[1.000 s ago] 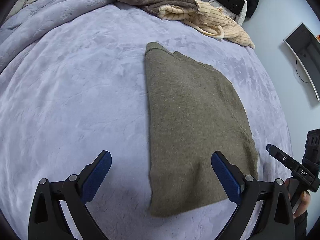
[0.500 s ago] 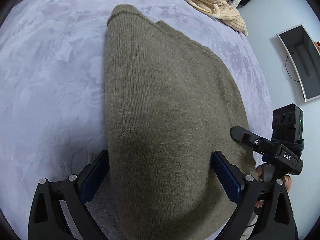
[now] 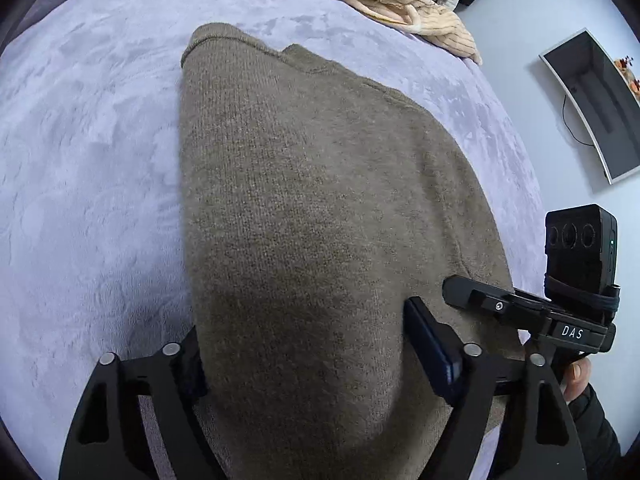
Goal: Fold small clothes
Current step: 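Grasp the folded sweater edge with the right tool while the left tool grasps it, then lift the gripped sweater edge with both tools and fold it over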
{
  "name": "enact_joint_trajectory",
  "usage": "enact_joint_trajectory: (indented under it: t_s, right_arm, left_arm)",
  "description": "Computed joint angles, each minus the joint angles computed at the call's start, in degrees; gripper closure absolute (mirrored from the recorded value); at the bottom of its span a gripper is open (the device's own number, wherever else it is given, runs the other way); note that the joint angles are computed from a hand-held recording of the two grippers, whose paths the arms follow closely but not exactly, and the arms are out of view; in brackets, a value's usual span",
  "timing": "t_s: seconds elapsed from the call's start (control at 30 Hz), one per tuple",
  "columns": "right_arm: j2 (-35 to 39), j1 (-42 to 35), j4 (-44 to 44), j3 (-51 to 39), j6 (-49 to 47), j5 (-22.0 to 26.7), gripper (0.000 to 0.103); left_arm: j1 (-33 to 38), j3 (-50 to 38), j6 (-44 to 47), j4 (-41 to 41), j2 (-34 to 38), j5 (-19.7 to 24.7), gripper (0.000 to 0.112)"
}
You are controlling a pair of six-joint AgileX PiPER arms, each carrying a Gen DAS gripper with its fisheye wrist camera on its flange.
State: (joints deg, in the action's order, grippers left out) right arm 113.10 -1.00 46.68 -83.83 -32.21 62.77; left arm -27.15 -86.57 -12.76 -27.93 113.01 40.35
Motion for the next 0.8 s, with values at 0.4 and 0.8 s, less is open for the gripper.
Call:
enact_joint_trajectory:
  t_s: [0.4, 0.8]
  right_arm:
    - [-9.11, 7.58, -13.28, 1.69, 6.81, -7.29, 0.067]
    - [-16.51, 11.43, -19.08, 5.36, 13.38, -7.89, 0.068]
  left_arm:
    - [-4.85, -4.69, -13.50, 18.16, -2.70, 5.43, 0.062]
    - [-9.05, 0.33, -20.92, 24.98, -9.30, 7.04, 0.062]
